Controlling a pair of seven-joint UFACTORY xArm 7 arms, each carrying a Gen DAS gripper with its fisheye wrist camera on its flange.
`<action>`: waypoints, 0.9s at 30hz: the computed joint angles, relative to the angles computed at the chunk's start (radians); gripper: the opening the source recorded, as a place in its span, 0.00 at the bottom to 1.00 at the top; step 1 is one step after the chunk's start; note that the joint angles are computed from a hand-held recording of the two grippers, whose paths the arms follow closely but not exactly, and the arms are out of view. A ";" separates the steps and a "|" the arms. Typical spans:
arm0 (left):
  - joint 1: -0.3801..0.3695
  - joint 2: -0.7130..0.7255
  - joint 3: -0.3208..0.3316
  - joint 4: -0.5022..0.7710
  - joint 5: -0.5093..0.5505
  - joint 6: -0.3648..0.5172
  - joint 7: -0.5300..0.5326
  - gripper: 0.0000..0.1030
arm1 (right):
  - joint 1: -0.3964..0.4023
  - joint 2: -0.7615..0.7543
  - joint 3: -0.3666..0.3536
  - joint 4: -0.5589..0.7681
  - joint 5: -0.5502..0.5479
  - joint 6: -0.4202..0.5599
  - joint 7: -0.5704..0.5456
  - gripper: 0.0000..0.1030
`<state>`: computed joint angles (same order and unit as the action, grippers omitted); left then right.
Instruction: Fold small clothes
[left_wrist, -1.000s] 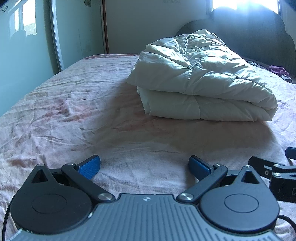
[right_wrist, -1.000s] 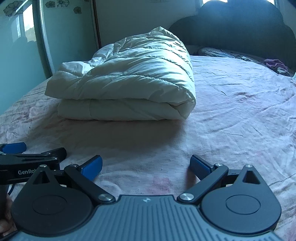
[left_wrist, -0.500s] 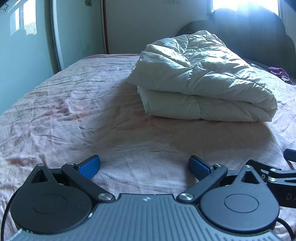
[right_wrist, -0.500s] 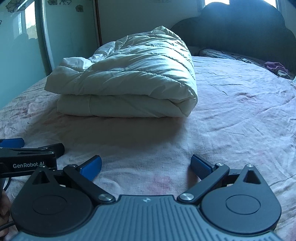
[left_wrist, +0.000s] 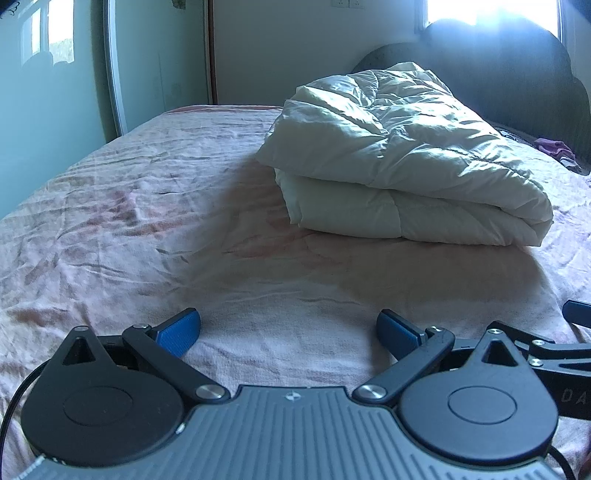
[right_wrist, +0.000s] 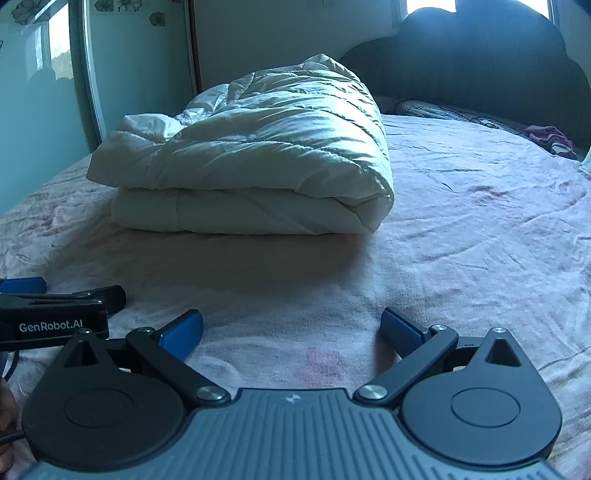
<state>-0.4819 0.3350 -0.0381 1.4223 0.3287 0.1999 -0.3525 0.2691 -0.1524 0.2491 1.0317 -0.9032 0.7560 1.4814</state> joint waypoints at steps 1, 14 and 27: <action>-0.001 0.001 0.001 0.002 0.000 0.000 -0.001 1.00 | 0.001 0.001 0.000 0.001 0.001 0.002 -0.003 1.00; 0.001 0.001 -0.002 0.000 -0.011 -0.001 0.006 1.00 | 0.004 0.007 -0.004 0.006 0.002 0.001 -0.006 1.00; 0.000 0.001 0.000 -0.002 -0.008 -0.004 0.002 1.00 | 0.003 0.006 -0.003 0.004 0.001 0.002 -0.005 1.00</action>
